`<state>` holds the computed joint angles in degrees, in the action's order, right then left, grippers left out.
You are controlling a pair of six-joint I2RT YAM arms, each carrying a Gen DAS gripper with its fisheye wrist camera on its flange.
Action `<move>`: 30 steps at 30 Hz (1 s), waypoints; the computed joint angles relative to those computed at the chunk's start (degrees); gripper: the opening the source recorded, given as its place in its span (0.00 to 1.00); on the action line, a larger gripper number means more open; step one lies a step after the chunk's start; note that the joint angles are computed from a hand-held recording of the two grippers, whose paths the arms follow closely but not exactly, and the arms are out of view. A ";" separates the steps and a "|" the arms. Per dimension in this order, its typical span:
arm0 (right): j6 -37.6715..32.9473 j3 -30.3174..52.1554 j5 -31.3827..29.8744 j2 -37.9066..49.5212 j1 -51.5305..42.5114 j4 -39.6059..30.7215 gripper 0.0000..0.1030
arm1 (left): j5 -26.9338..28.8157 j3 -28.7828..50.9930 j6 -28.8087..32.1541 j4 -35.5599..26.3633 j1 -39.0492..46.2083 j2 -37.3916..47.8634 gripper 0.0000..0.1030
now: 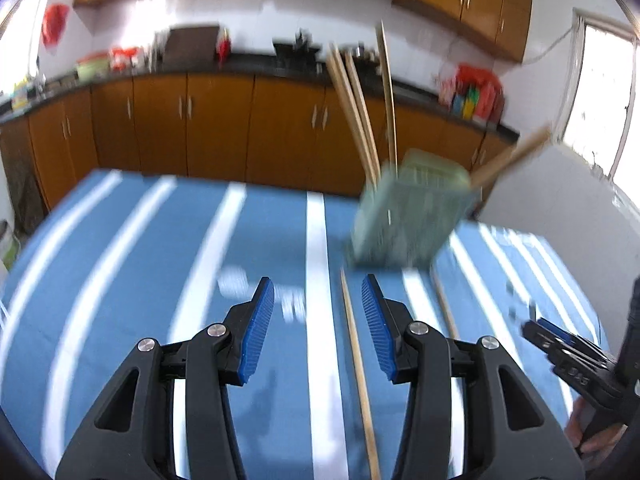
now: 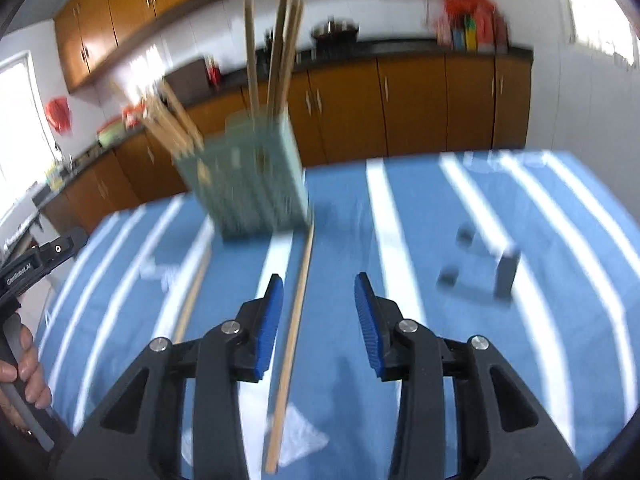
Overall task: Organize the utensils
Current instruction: 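Move both grippers down toward the last loose chopsticks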
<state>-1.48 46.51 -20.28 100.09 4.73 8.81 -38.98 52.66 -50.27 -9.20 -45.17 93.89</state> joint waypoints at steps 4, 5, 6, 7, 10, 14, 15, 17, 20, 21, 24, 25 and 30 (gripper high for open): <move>-0.28 -2.57 1.15 2.93 2.95 1.70 0.30 | 2.28 -0.81 -4.21 1.76 -2.82 5.47 0.45; -0.39 -3.24 1.62 3.33 3.64 2.36 0.30 | 2.35 -0.41 -4.63 1.64 -3.37 6.54 0.45; -0.39 -3.43 2.23 3.61 4.33 2.58 0.29 | 2.30 0.12 -4.99 1.47 -3.93 7.54 0.44; -0.54 -3.31 2.67 3.88 4.76 2.51 0.28 | 2.24 0.58 -5.12 1.53 -4.62 8.83 0.44; -0.92 -3.53 4.83 4.61 6.40 3.17 0.24 | 2.15 2.45 -5.62 0.64 -5.68 11.36 0.44; -1.19 -3.17 6.65 5.77 7.04 3.56 0.21 | 2.94 4.04 -7.32 -0.62 -6.28 14.03 0.44; -1.09 -3.02 6.76 6.08 7.12 3.59 0.21 | 3.32 3.96 -7.46 -0.39 -6.28 14.32 0.44; -1.24 -2.95 7.18 6.37 7.14 3.92 0.21 | 3.60 4.80 -7.83 -1.34 -6.44 15.33 0.44; -1.79 -2.96 8.24 6.60 7.44 4.59 0.18 | 3.95 6.37 -7.94 -2.93 -6.55 16.84 0.37; -1.91 -3.11 9.00 6.67 7.64 5.05 0.15 | 4.12 6.91 -7.88 -3.42 -6.51 17.35 0.33; -2.16 -3.34 10.55 6.84 7.82 5.97 0.09 | 4.70 9.29 -7.69 -5.67 -6.41 19.29 0.26; -2.07 -3.21 10.60 6.93 7.67 5.94 0.09 | 4.29 10.01 -7.68 -6.49 -6.50 19.69 0.26; 0.59 -1.11 13.21 7.90 5.70 4.55 0.08 | 5.56 10.16 -8.02 -6.34 -5.92 19.41 0.25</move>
<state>-0.89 45.40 -7.06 107.98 10.44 13.36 -33.42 62.82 -58.29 -15.54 -51.09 113.30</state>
